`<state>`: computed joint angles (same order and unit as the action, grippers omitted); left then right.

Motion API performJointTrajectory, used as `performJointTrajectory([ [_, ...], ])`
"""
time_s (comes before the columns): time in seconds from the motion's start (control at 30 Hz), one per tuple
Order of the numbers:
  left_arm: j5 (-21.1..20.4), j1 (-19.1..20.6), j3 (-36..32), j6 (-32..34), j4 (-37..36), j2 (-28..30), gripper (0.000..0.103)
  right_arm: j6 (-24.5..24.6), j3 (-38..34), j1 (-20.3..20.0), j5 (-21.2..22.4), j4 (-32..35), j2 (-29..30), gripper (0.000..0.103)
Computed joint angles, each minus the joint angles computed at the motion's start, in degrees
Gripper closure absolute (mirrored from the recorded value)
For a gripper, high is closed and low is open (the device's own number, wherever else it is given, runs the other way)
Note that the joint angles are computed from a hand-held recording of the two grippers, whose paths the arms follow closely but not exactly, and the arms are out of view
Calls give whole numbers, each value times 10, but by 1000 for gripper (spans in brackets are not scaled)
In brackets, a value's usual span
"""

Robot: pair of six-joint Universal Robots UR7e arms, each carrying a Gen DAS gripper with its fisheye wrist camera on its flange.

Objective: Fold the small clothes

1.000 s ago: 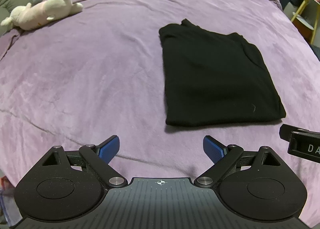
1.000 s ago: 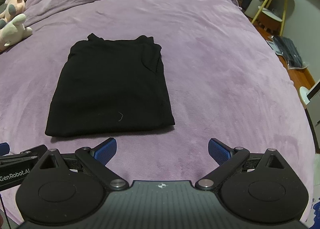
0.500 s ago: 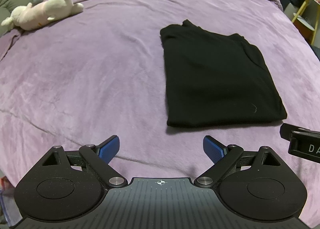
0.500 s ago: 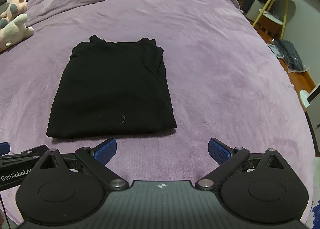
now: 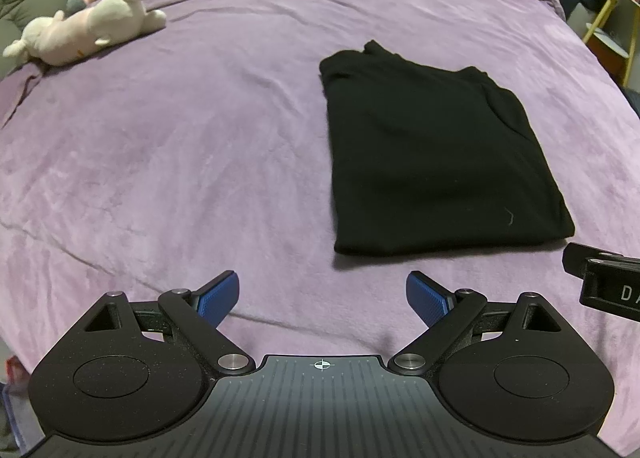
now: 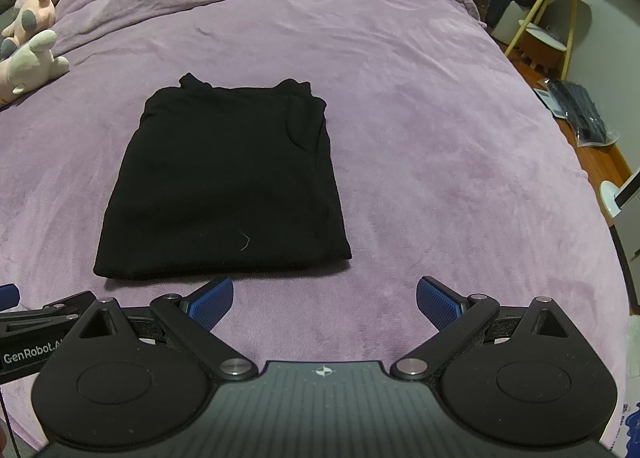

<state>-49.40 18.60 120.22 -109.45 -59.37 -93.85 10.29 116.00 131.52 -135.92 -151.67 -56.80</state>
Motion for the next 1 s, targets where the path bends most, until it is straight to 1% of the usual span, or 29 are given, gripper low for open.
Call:
performJointTrajectory([
  [1.0,4,0,-9,3,13,6,8,-7,-2,2,5,-2,-2,5],
])
